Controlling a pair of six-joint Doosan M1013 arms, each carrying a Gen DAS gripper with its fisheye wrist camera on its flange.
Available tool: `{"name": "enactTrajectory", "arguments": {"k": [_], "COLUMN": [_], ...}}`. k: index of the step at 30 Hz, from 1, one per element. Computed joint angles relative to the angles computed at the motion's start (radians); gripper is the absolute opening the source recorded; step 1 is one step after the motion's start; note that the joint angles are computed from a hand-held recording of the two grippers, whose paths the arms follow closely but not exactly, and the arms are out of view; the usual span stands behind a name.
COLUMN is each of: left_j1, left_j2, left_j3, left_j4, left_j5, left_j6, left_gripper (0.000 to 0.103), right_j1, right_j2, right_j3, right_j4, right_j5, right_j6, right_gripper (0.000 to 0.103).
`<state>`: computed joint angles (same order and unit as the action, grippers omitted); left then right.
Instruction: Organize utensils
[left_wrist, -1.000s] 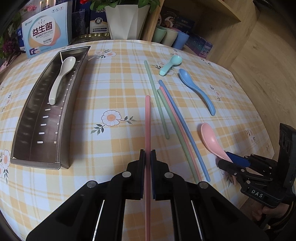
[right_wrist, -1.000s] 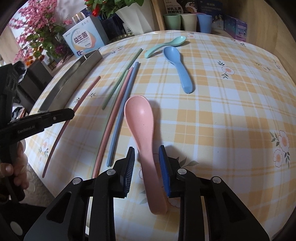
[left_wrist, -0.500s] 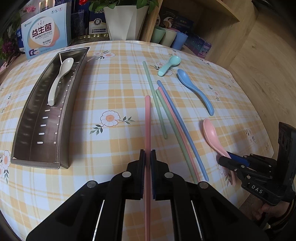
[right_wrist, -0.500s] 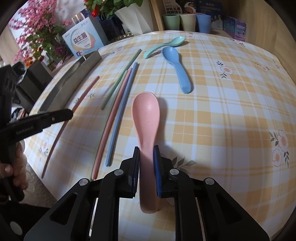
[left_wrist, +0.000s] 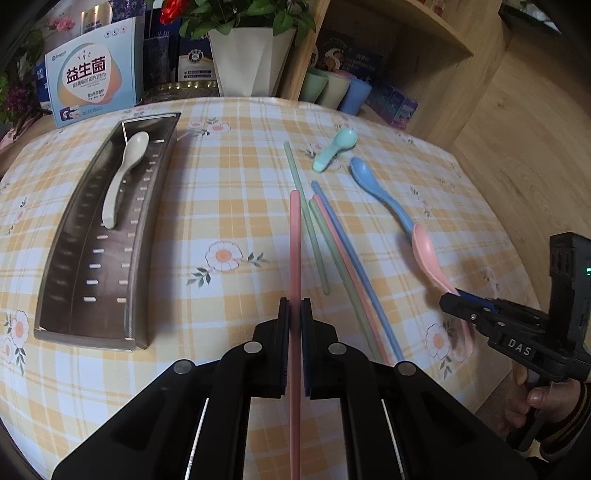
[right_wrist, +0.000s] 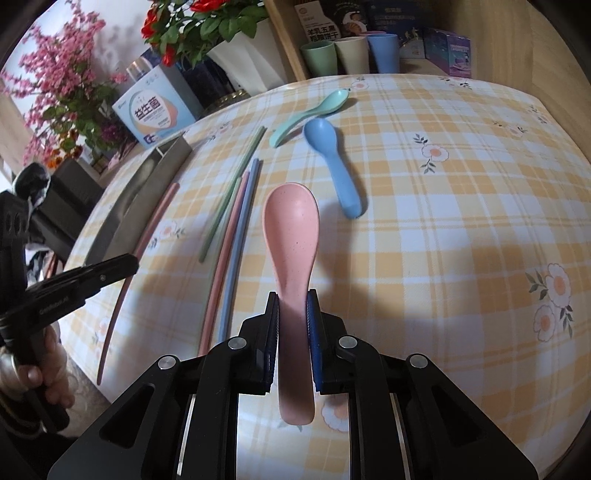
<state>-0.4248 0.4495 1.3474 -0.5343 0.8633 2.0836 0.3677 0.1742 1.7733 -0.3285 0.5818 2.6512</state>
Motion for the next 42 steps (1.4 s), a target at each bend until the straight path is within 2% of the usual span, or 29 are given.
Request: {"name": "enactTrajectory", "arguments": {"k": [8, 16, 20, 24, 28, 42], "left_j1": [0.048, 0.091, 0.096, 0.083, 0.072, 0.064], "left_j2": [0.02, 0.108, 0.174, 0.226, 0.282, 0.321], "left_j3": [-0.091, -0.246, -0.344, -0.419, -0.493, -0.513], "left_j4": [-0.061, 0.001, 0.04, 0.122, 0.199, 0.265], "left_j5": [0.056, 0.103, 0.132, 0.114, 0.186, 0.269], "left_j6": [-0.003, -0.137, -0.174, -0.196, -0.26, -0.269], "left_gripper": [0.006, 0.006, 0.006, 0.006, 0.006, 0.006], "right_j1": [-0.017, -0.016, -0.017, -0.017, -0.017, -0.023], "right_j2": [0.018, 0.041, 0.046, 0.045, 0.041, 0.038], "right_j3": [-0.051, -0.093, -0.095, -0.093, -0.086, -0.074], "right_j4": [0.0, 0.006, 0.012, -0.003, -0.012, 0.006], "right_j5": [-0.027, -0.03, -0.013, -0.002, 0.005, 0.008], "right_j6": [-0.024, -0.057, -0.052, -0.028, -0.011, -0.003], "right_gripper": [0.015, 0.015, 0.015, 0.015, 0.015, 0.015]}}
